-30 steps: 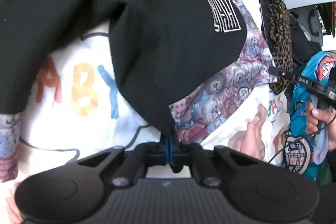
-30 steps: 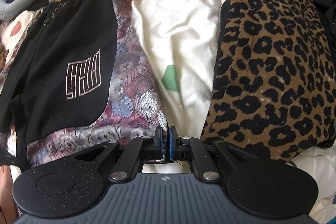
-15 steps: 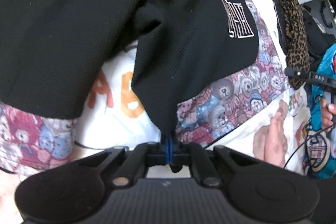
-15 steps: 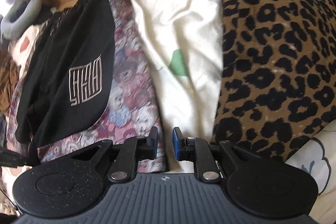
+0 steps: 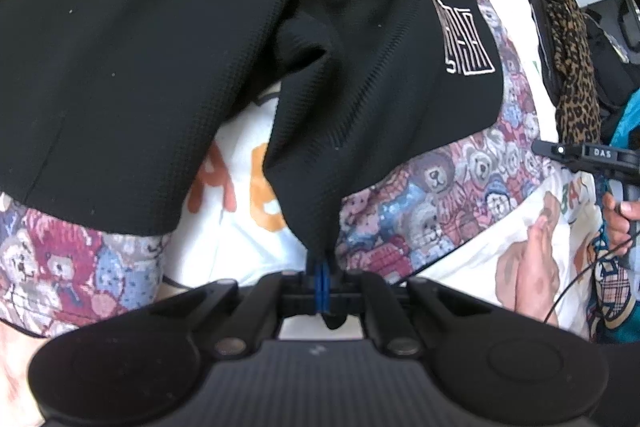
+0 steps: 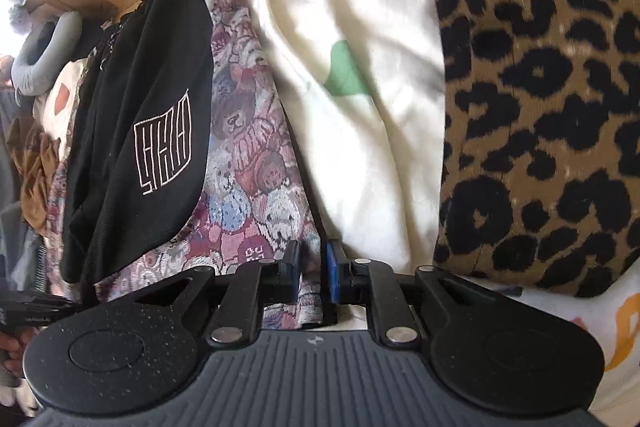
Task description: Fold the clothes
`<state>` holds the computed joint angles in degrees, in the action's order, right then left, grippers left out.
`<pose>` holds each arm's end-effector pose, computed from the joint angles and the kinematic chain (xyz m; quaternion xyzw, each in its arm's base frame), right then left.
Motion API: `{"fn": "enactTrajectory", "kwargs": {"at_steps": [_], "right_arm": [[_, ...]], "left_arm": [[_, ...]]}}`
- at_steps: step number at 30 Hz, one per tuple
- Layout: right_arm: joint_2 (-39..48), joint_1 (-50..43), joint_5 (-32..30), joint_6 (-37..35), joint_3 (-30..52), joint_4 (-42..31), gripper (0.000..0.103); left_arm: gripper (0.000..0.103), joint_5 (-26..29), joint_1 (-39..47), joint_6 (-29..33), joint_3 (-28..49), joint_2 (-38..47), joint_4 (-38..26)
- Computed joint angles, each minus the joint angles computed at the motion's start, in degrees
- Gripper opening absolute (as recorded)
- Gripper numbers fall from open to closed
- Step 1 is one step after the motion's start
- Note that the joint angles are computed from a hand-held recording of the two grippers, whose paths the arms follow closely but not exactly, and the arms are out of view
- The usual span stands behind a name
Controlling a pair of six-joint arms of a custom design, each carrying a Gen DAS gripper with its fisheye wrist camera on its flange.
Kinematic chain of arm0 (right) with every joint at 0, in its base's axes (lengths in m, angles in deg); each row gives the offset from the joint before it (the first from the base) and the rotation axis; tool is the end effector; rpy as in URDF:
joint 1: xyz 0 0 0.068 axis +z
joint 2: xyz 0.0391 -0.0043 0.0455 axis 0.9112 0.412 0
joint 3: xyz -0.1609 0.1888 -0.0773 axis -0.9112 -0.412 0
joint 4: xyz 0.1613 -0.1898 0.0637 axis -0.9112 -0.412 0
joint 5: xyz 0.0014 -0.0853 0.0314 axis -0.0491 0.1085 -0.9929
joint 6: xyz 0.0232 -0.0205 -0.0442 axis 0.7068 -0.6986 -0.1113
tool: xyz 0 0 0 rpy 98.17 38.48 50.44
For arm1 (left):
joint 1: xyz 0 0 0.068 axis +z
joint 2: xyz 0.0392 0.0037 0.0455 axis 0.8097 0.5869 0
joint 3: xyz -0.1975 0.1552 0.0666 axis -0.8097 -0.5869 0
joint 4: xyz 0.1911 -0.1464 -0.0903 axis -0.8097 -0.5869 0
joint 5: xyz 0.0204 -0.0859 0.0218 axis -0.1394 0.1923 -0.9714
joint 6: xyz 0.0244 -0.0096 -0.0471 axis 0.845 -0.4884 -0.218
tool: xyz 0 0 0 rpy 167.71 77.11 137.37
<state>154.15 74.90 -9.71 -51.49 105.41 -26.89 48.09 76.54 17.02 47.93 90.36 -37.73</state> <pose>0.4119 0.0852 0.0452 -0.1173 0.9555 0.2663 0.0483 0.1815 0.0590 0.0263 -0.0772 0.9733 -0.2131 0.0357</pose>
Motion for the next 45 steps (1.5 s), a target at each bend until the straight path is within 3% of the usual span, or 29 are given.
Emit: {"fn": "enactTrajectory", "kwargs": {"at_steps": [1, 2, 14, 20, 25, 31, 40, 45], "right_arm": [[0.32, -0.11, -0.32, -0.33, 0.61, -0.94, 0.016], [0.66, -0.22, -0.64, -0.68, 1.23, -1.89, 0.004], [-11.64, 0.86, 1.75, -4.12, 3.18, -10.73, 0.002], [-13.54, 0.77, 2.51, -8.32, 9.66, -17.68, 0.001], [-14.98, 0.24, 4.12, -9.57, 11.88, -19.47, 0.001], [-14.10, 0.02, 8.43, -11.00, 12.51, -19.59, 0.001], [-10.35, -0.65, 16.19, -11.31, 6.56, -11.11, 0.001], [-7.86, 0.81, 19.81, -11.64, 2.68, -5.99, 0.001]], "left_arm": [[0.001, 0.11, 0.20, 0.32, 0.08, 0.08, -0.25], [0.001, 0.30, 0.30, 0.43, 0.25, -0.14, -0.90], [0.001, 6.96, 1.62, 7.94, 6.23, -6.36, -17.43], [0.001, 9.51, 0.39, 9.39, 7.48, -6.91, -19.97], [0.001, 11.06, -0.07, 9.37, 7.55, -3.96, -17.88], [0.001, 12.38, -5.24, 5.47, 5.34, -0.37, -10.38], [0.001, 9.99, -11.81, 1.39, 3.58, 10.59, 3.23], [0.001, 8.69, -11.76, 0.95, 3.62, 14.64, 6.83]]}}
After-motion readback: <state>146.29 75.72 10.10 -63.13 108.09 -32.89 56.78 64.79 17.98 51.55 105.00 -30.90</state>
